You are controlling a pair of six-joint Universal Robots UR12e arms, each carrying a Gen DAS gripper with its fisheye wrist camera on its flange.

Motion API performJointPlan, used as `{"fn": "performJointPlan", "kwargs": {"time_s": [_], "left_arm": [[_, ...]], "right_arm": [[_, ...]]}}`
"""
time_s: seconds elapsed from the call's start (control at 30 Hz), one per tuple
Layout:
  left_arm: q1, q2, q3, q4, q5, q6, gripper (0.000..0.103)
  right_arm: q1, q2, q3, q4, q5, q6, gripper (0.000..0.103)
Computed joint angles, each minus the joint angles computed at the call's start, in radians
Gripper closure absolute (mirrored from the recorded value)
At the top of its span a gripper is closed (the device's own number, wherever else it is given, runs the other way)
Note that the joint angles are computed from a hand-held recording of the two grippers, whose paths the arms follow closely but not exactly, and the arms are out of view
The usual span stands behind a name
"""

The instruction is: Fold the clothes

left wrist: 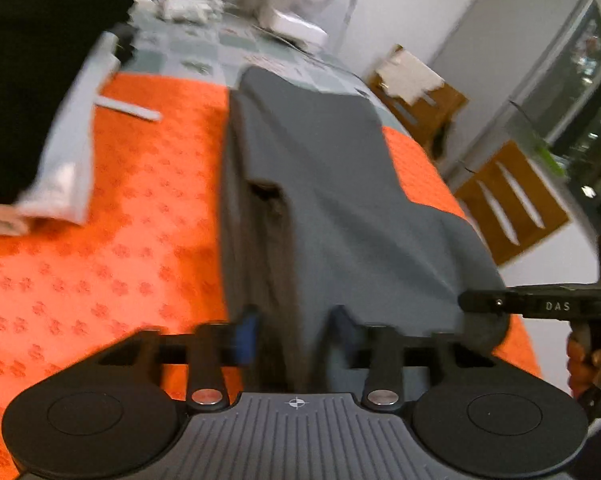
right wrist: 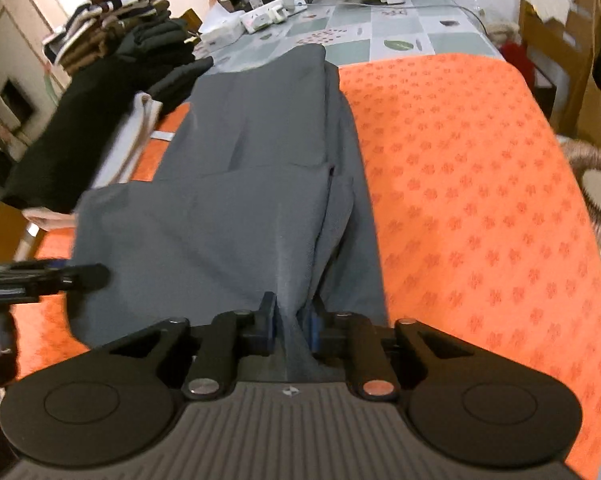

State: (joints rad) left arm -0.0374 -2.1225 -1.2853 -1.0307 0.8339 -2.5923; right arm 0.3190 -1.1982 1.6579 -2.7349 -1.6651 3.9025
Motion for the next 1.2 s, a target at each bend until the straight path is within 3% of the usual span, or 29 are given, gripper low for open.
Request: {"fn": "performJointPlan", "kwargs": {"time_s": [0.1,0.17,0.23,0.33,0.47,0.63,0.73,0.9,1.1,1.2], "left_arm": [[-0.003,0.014,-0.012,-0.006,0.024,0.050,0.073],[-0.007,0.011,-0.013,-0.009,0.052,0.037,0.070],[-0.010,0.011,-0.025,0.037,0.061,0.024,0.069],[-0.001,0.033,-0.081,0.239,0.015,-0.015,0.068],[0.012,0.034,-0.092,0.388,-0.084,-0.068,0.068],[-0.010,0.017,-0.068,0.349,-0.100,-0.005,0.069],[-0.035,-0.006,-0.041,0.303,-0.025,0.021,0.071],[-0.054,-0.059,0.022,0.226,0.069,-0.027,0.082],[-0.033,-0.099,0.075,0.150,-0.035,-0.142,0.081],[-0.018,-0.094,0.075,0.141,-0.101,-0.172,0.062]], "right_arm": [[0.009,-0.029,0.031,-0.017,0.027,0.057,0.089],[0.019,-0.040,0.041,0.008,0.015,0.056,0.084],[0.028,-0.041,0.034,0.050,-0.021,0.040,0.070],[0.045,-0.036,0.008,0.082,-0.116,0.005,0.060],[0.067,-0.029,-0.019,0.049,-0.250,-0.095,0.053],[0.054,0.003,-0.057,-0.012,-0.250,-0.217,0.053],[0.038,0.030,-0.083,-0.008,-0.210,-0.261,0.054],[0.014,0.076,-0.120,0.064,-0.148,-0.288,0.055],[0.013,0.089,-0.110,0.065,-0.143,-0.297,0.055],[0.013,0.071,-0.099,0.065,-0.136,-0.299,0.053]]}}
